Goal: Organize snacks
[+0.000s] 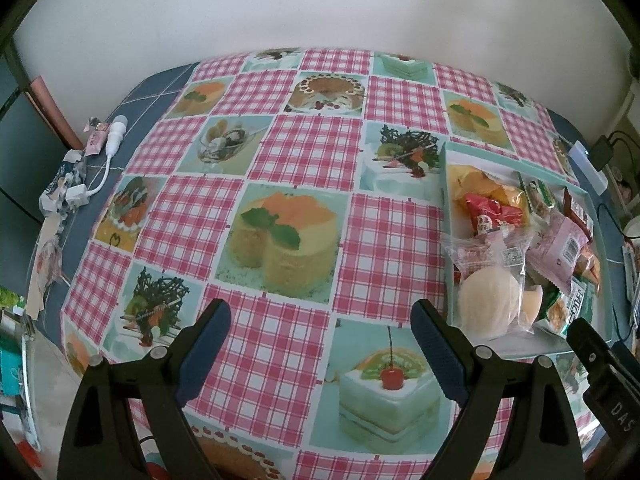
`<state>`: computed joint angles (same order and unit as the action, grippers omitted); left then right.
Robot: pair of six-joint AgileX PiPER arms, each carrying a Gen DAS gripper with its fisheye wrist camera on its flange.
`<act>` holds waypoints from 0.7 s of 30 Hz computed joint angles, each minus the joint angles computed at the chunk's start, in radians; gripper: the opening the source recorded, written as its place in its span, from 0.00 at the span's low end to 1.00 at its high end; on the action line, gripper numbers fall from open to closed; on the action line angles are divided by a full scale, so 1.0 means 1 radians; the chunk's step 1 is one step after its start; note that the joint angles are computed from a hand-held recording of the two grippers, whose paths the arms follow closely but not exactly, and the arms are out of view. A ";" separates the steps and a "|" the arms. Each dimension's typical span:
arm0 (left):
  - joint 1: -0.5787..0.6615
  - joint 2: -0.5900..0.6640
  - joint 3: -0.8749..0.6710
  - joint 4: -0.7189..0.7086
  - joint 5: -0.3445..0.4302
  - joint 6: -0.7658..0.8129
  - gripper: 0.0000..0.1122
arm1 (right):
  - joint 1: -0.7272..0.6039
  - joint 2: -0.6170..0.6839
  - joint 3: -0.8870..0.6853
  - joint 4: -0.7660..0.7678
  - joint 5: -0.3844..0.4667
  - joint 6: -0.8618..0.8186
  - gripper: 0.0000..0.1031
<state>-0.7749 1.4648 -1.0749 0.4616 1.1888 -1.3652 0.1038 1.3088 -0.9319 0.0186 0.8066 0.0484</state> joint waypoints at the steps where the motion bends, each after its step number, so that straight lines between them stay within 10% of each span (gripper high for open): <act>1: 0.000 0.000 0.000 -0.001 0.000 0.000 0.82 | 0.000 0.000 0.000 0.000 0.000 0.000 1.00; 21: 0.009 0.000 0.009 -0.013 -0.001 -0.005 0.82 | 0.005 0.007 -0.002 -0.003 0.006 -0.004 1.00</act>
